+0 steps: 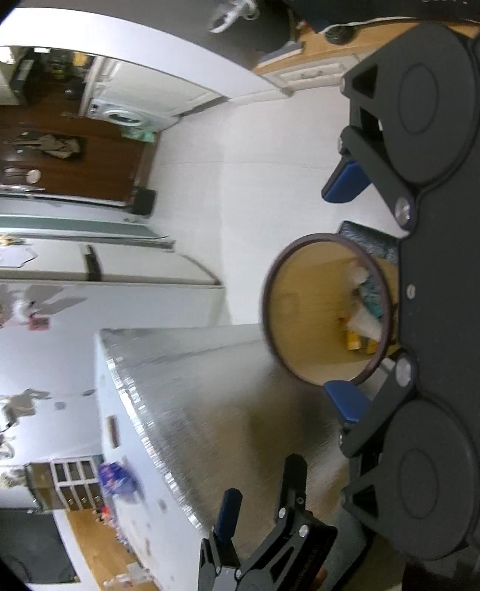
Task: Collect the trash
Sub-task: 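Move the left gripper to the blue floral bag while the right gripper approaches the tan cardboard wedge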
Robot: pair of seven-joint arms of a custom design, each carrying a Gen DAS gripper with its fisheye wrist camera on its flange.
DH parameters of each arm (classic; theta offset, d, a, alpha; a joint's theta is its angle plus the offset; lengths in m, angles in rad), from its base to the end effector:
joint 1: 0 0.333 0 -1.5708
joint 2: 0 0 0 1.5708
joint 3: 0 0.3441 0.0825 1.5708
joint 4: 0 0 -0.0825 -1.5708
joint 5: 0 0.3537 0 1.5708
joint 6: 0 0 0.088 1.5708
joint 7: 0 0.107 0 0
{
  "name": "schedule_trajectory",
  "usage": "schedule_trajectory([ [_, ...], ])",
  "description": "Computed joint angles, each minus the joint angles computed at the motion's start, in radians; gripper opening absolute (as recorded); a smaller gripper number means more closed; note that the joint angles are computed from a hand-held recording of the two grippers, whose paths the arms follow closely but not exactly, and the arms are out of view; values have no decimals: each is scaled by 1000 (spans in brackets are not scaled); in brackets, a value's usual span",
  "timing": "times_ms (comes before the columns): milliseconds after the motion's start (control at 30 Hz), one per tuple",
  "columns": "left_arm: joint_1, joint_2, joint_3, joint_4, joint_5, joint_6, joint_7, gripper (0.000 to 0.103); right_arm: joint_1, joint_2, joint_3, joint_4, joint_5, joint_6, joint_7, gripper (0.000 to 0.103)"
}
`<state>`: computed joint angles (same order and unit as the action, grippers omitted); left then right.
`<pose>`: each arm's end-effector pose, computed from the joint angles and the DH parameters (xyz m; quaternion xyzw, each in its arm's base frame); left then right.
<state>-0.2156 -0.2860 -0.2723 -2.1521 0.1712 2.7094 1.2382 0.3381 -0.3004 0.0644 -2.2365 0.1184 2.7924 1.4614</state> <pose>0.4178 -0.2500 0.6502 -0.5397 0.7338 -0.3355 0.2405 0.4378 0.1852 0.6326 -0.7642 0.4930 -0.2213 0.3521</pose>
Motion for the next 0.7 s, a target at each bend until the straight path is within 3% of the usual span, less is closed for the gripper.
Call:
schedule_trajectory([
  [233, 37, -97, 4, -21, 35, 69, 3, 103, 39, 3, 9, 37, 21, 104, -15, 103],
  [500, 151, -168, 23, -13, 82, 120, 5, 103, 118, 99, 11, 172, 76, 188, -65, 103],
  [700, 233, -161, 58, 34, 101, 136, 22, 103, 135, 199, 47, 284, 94, 270, -38, 103],
])
